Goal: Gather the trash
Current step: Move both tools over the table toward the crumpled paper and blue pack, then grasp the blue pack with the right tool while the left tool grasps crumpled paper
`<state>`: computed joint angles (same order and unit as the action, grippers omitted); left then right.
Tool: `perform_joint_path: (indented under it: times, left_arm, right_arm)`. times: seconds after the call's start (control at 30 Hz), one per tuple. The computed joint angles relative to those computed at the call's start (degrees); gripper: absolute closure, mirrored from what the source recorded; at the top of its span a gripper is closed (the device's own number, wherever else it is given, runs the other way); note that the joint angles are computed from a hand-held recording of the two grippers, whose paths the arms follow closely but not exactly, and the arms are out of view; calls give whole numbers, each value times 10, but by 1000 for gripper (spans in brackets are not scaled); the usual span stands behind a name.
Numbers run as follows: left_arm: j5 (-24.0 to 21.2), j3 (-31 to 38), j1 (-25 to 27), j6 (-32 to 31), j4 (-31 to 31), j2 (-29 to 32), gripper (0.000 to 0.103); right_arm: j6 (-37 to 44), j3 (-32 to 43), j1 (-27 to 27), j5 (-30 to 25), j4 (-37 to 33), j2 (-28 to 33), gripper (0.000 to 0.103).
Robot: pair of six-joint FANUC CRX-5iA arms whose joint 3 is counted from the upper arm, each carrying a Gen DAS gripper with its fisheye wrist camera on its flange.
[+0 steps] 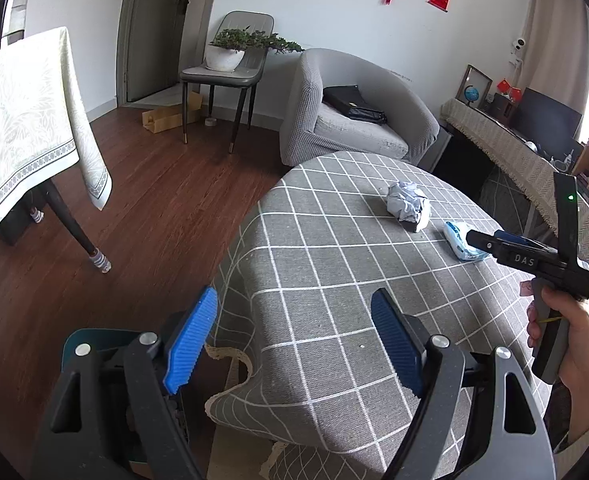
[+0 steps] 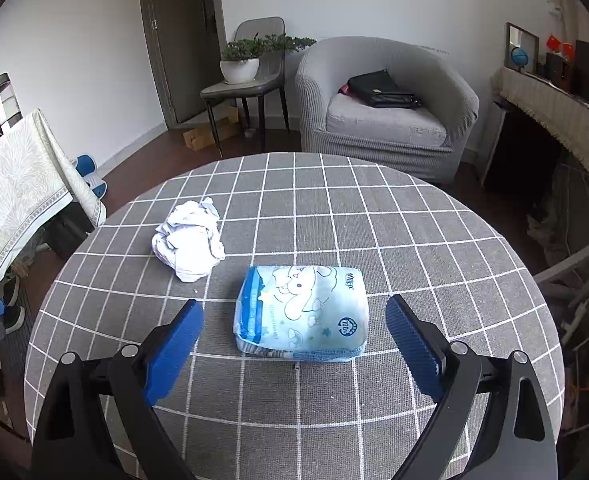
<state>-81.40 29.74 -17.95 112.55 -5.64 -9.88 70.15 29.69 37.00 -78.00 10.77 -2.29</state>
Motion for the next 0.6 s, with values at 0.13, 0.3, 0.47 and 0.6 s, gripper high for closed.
perform_joint_path:
  times: [0.13, 0.3, 0.47, 0.6]
  left_arm:
    - [-41, 63, -36, 20, -43, 38, 12]
    - [-73, 137, -63, 9, -64, 90, 11]
    - [-103, 214, -73, -5, -72, 148, 10]
    - [-124, 272, -74, -10, -63, 195, 10]
  right_arm:
    - [5, 19, -17, -12, -8, 17, 10]
    - [14, 56, -34, -40, -43, 43, 9]
    - [17, 73, -27, -58, -40, 58, 9]
    - [24, 86, -20, -71, -42, 70, 9]
